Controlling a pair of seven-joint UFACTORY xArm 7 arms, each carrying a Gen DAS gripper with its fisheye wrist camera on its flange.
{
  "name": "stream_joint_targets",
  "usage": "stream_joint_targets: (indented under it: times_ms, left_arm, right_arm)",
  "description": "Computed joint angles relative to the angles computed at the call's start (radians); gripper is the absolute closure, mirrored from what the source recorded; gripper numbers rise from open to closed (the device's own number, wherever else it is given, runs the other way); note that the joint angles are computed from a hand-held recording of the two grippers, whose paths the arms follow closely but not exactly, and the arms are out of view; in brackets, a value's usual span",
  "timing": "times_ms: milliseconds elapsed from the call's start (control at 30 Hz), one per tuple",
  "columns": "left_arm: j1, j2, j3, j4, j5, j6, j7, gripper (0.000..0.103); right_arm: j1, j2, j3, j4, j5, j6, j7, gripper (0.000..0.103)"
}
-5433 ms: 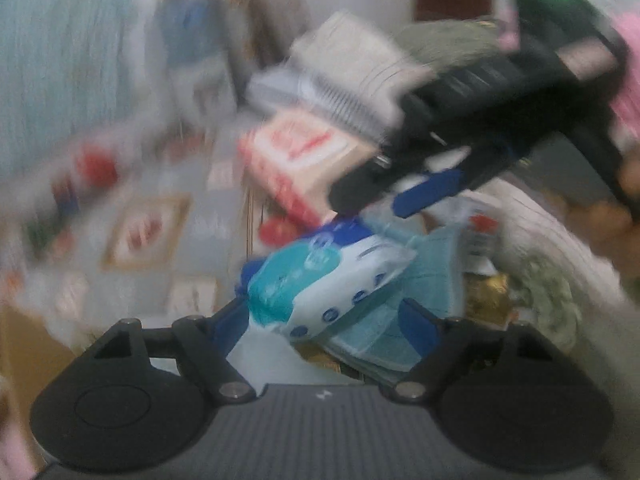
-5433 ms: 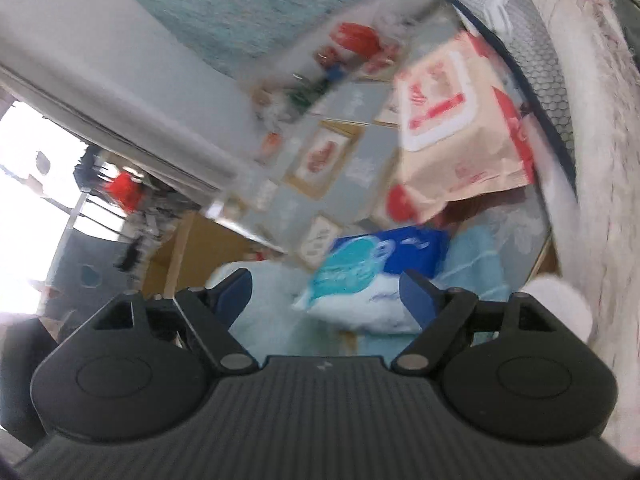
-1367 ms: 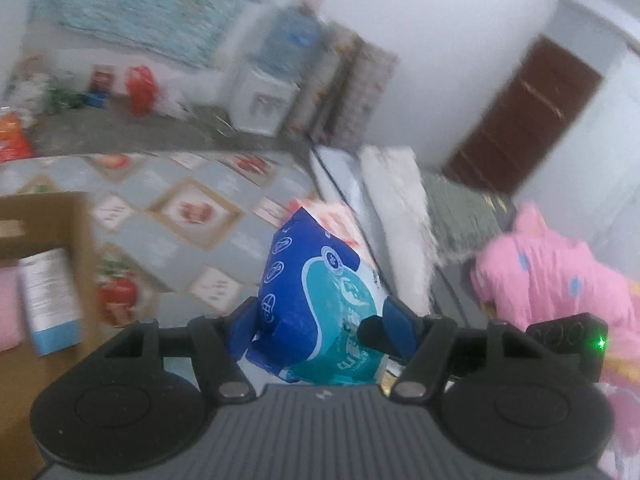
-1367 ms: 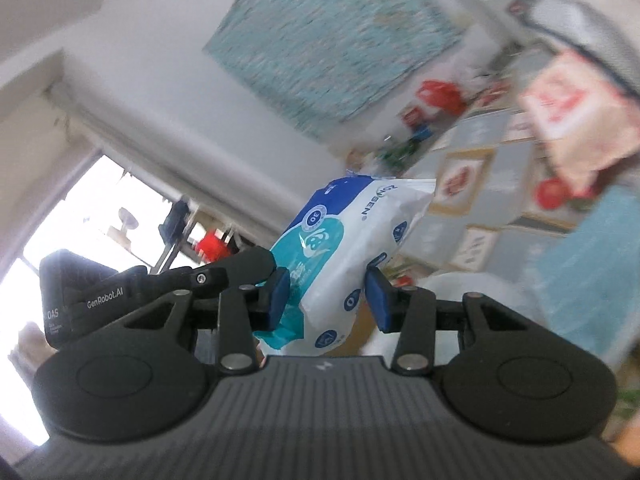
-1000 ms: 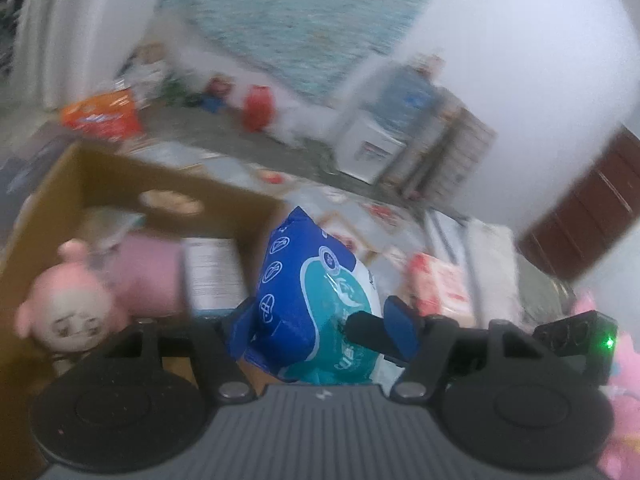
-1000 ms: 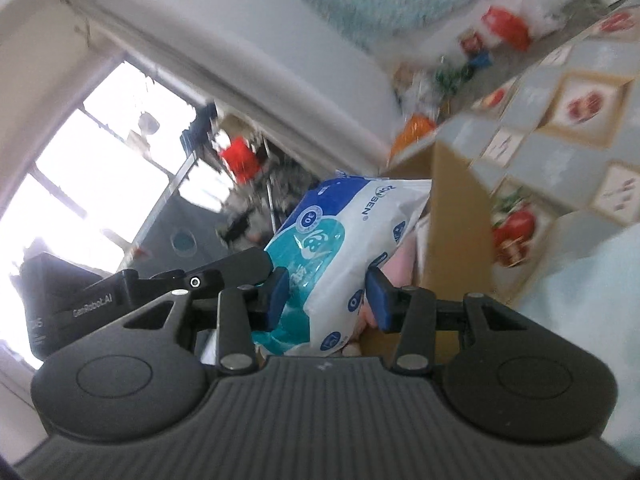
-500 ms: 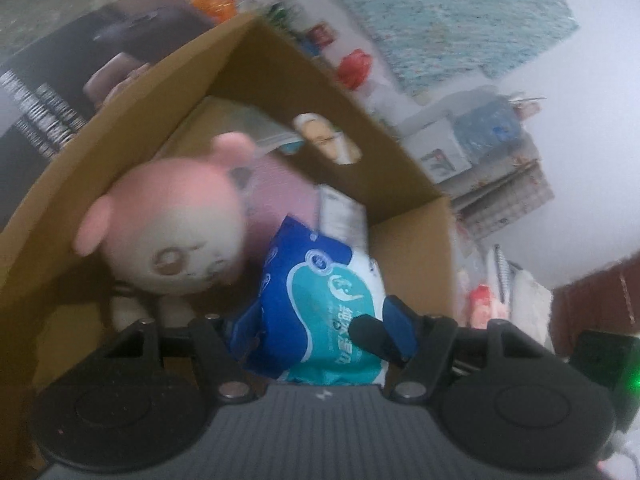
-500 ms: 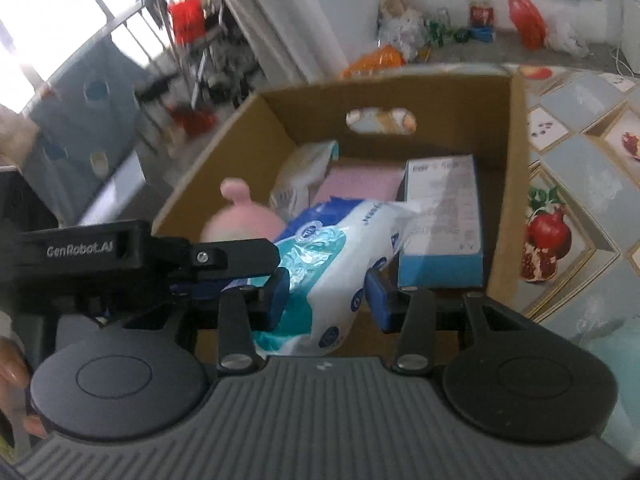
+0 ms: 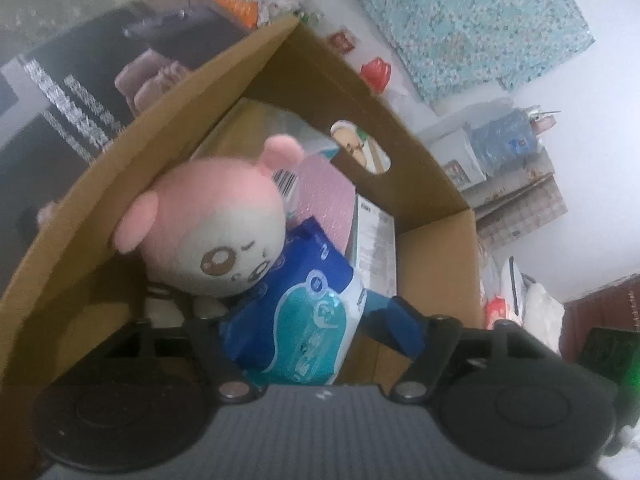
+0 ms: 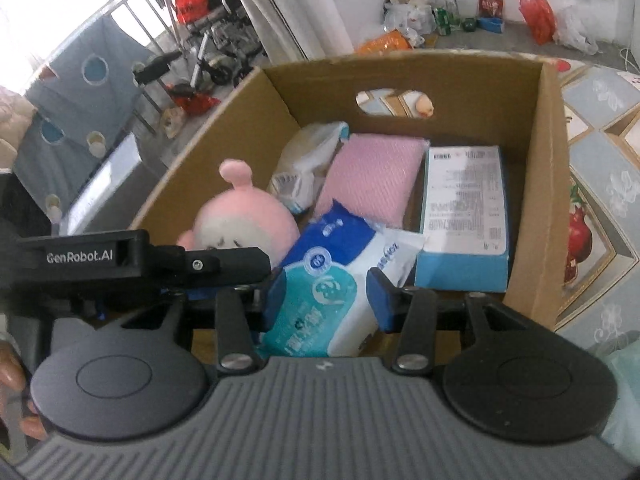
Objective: Organize soft objects
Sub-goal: 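Release the wet-wipe pack and withdraw the right tool toward the pile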
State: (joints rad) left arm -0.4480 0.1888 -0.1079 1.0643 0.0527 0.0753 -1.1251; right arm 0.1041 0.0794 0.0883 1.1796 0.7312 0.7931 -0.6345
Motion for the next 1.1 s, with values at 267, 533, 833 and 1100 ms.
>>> stream_joint_targets:
  times_ms: [267,533,833,1100]
  left_arm:
    - [-0.137,-0.033,0.103,0.093,0.403,0.111,-0.251,0.013]
    - [-0.244,-0.026,0.041,0.262,0.919,0.274,-0.459,0.005]
    - [-0.389,0.154,-0.043,0.494,1.355,0.308,-0.616,0.0]
    - [-0.435,0.432,-0.123,0.743,1.073,0.21,-0.154,0.001]
  right_arm:
    - [-0.095,-0.097,-0.085,0.008,0.24,0.175,-0.135,0.028]
    - [-0.248,-0.276,-0.288,-0.052,0.37,0.421,-0.285,0.016]
    - [-0.436,-0.37,-0.488,-0.105,0.329,0.503,-0.349,0.01]
    - [-0.581,-0.428,-0.599,-0.218,0.225,0.563,-0.36,0.01]
